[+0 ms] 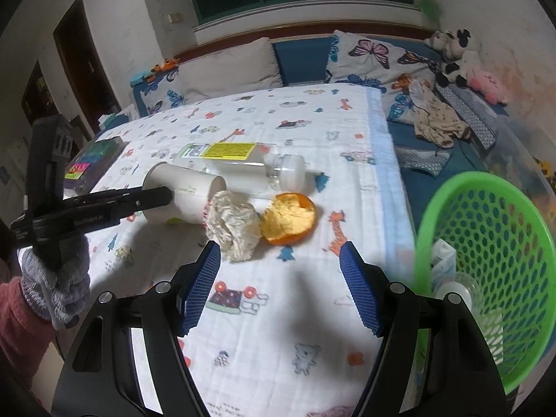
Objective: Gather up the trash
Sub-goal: 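Grasp the white paper cup rim with the left tool while the right tool grasps the crumpled tissue, then carry both items over the green basket and open both tools to drop them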
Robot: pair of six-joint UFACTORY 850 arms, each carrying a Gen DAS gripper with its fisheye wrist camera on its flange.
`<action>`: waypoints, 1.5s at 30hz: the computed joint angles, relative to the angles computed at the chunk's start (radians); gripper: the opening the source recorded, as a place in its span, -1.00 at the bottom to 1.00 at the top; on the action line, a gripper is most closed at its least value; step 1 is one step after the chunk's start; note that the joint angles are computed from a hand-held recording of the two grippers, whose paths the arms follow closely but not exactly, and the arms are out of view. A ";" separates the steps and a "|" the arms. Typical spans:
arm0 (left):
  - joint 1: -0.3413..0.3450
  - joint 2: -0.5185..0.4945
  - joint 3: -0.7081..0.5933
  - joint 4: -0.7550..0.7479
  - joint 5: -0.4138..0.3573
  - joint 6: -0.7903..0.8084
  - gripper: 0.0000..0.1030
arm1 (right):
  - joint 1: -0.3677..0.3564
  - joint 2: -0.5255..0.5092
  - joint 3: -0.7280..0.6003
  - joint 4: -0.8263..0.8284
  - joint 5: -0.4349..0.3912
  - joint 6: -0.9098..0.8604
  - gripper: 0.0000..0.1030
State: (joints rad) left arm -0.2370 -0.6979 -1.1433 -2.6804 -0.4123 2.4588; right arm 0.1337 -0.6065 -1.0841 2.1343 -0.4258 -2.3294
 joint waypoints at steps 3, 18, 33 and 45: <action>-0.005 0.028 0.036 -0.063 -0.015 0.060 -0.71 | 0.017 -0.017 -0.022 -0.023 0.005 0.021 0.38; 0.010 0.122 0.164 -0.250 -0.051 0.233 -0.89 | 0.103 -0.125 -0.152 -0.044 0.078 0.035 0.26; -0.017 0.160 0.198 -0.278 -0.078 0.265 -0.92 | 0.071 -0.064 -0.072 -0.001 0.015 -0.009 -0.11; -0.098 0.181 0.162 -0.282 -0.055 0.287 -0.92 | -0.022 0.056 0.073 0.063 -0.077 -0.071 -0.16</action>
State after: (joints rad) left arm -0.3350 -0.5169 -0.9811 -2.9625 -0.4677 2.7457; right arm 0.1117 -0.5503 -1.0115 2.1974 -0.5028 -2.4006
